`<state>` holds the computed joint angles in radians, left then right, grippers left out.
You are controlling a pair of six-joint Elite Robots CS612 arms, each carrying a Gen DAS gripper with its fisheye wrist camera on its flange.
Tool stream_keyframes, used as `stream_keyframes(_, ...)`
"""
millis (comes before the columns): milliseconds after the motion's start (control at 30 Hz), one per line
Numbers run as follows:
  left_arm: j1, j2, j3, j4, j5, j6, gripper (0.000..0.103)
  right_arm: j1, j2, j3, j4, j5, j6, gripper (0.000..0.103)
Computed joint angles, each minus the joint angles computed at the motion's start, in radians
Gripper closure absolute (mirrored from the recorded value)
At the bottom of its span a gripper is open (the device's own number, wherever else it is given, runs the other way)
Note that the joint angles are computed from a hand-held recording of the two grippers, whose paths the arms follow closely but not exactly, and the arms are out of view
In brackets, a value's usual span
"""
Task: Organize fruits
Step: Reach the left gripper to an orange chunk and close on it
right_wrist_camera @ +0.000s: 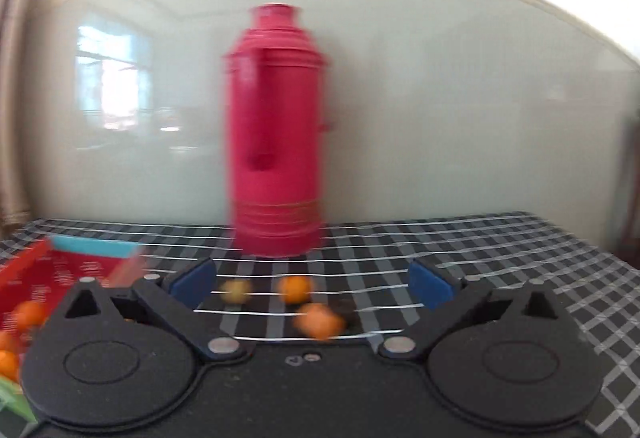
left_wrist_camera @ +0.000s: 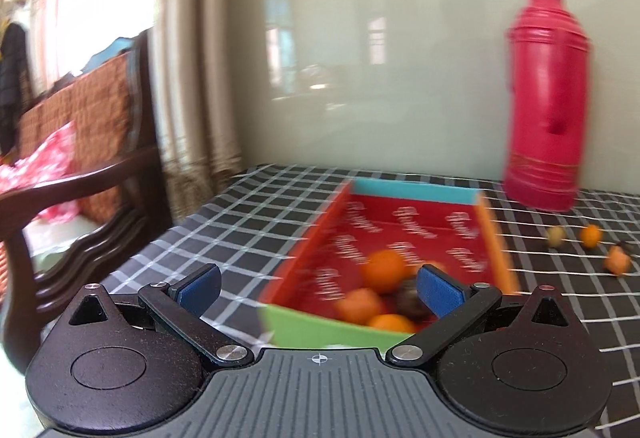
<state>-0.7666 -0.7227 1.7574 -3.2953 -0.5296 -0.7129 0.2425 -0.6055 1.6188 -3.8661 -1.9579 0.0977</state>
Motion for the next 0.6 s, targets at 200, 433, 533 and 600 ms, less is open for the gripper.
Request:
stream_keyframes(200, -0.011, 0.062, -0.097, -0.183, -0.15, 0.271, 0.0, -0.039, -0.02, 0.037, 0.035, -0.086, 0.09, 0.006)
stream_keyframes(433, -0.003, 0.126, -0.252, -0.151, -0.398, 0.463, 0.0, -0.06, -0.03, 0.074, 0.004, -0.168, 0.097, 0.006)
stream_keyframes(533, 0.001, 0.161, -0.329, -0.112, -0.477, 0.524, 0.0, -0.075, -0.039, 0.091, 0.0, -0.171, 0.119, 0.006)
stream_keyframes(600, 0.006, 0.184, -0.379, -0.084, -0.533, 0.562, 0.0, -0.086, -0.045, 0.105, -0.01, -0.168, 0.135, 0.006)
